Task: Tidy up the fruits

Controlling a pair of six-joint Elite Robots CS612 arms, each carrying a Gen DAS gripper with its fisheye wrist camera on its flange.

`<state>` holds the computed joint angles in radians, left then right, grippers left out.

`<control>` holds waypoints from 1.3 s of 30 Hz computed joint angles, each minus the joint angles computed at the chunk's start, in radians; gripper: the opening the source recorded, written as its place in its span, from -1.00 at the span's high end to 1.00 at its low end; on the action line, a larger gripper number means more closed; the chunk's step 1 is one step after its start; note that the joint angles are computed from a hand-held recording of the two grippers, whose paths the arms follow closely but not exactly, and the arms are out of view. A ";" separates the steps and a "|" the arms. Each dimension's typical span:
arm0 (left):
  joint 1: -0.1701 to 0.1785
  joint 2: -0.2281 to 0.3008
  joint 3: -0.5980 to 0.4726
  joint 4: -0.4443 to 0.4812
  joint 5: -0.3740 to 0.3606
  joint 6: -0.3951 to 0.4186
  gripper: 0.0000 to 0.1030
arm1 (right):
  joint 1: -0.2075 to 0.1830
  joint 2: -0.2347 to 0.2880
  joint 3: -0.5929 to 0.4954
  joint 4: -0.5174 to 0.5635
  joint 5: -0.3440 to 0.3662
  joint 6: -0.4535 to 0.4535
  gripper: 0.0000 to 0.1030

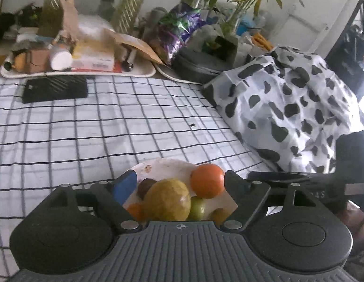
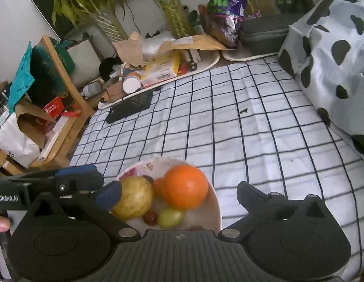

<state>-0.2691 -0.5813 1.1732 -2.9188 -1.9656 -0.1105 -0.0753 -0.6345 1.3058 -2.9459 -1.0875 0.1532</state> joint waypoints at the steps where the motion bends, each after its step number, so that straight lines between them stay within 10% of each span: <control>1: -0.004 -0.011 0.022 -0.017 0.026 0.006 -0.57 | 0.002 -0.007 0.013 -0.012 -0.010 -0.002 -1.00; 16: -0.052 -0.156 0.294 -0.180 0.300 0.040 -0.57 | 0.054 -0.117 0.213 -0.112 -0.286 -0.097 -1.00; 24: -0.068 -0.185 0.343 -0.152 0.346 0.064 -0.58 | 0.080 -0.149 0.268 -0.110 -0.354 -0.126 -1.00; 27: -0.077 -0.188 0.349 -0.133 0.384 0.075 -0.99 | 0.085 -0.152 0.271 -0.102 -0.365 -0.141 -1.00; 39: -0.085 -0.180 0.331 -0.071 0.422 0.081 -1.00 | 0.099 -0.142 0.250 -0.044 -0.427 -0.181 -1.00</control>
